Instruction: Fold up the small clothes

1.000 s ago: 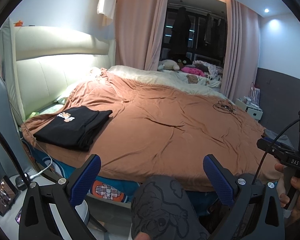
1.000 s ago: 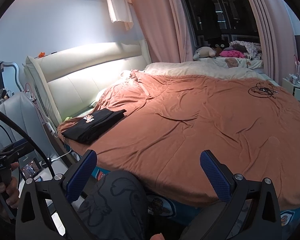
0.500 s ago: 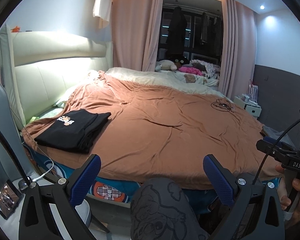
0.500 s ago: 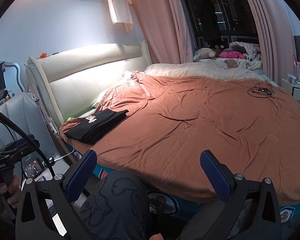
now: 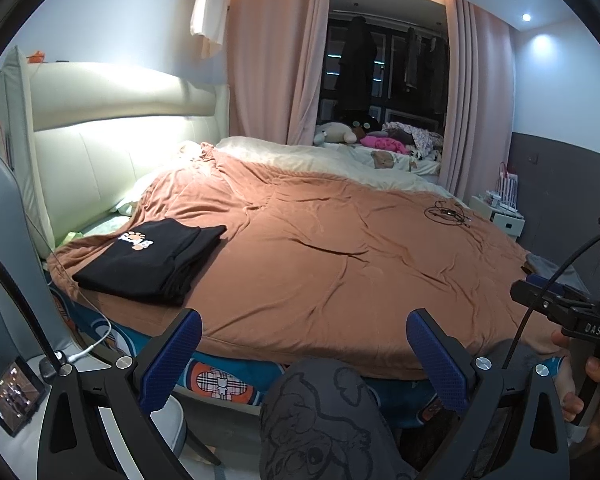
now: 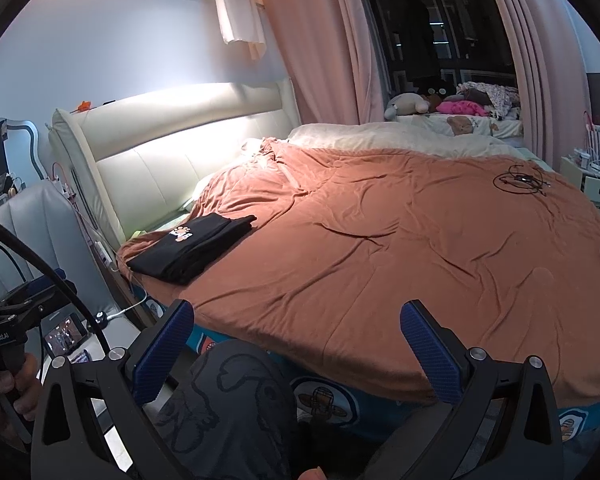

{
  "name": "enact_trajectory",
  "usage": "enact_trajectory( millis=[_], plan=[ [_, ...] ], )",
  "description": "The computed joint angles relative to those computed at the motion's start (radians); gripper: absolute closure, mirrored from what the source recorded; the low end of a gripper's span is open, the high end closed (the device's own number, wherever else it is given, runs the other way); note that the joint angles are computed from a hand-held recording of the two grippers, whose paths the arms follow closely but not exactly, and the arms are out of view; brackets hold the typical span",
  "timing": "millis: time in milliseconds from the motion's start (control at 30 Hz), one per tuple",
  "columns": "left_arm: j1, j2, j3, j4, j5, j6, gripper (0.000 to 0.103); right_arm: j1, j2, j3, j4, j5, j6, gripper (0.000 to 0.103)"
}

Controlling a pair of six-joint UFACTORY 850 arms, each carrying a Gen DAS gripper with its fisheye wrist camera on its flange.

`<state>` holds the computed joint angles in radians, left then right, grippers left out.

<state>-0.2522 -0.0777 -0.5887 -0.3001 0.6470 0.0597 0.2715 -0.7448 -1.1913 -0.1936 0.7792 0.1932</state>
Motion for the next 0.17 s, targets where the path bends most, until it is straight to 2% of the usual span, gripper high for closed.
enact_trajectory(
  millis=[167],
  plan=[
    [-0.003,-0.003,0.002,-0.01,0.027,-0.019,0.0,-0.002,0.005,0.004,0.002,-0.007,-0.014,0.0]
  ],
)
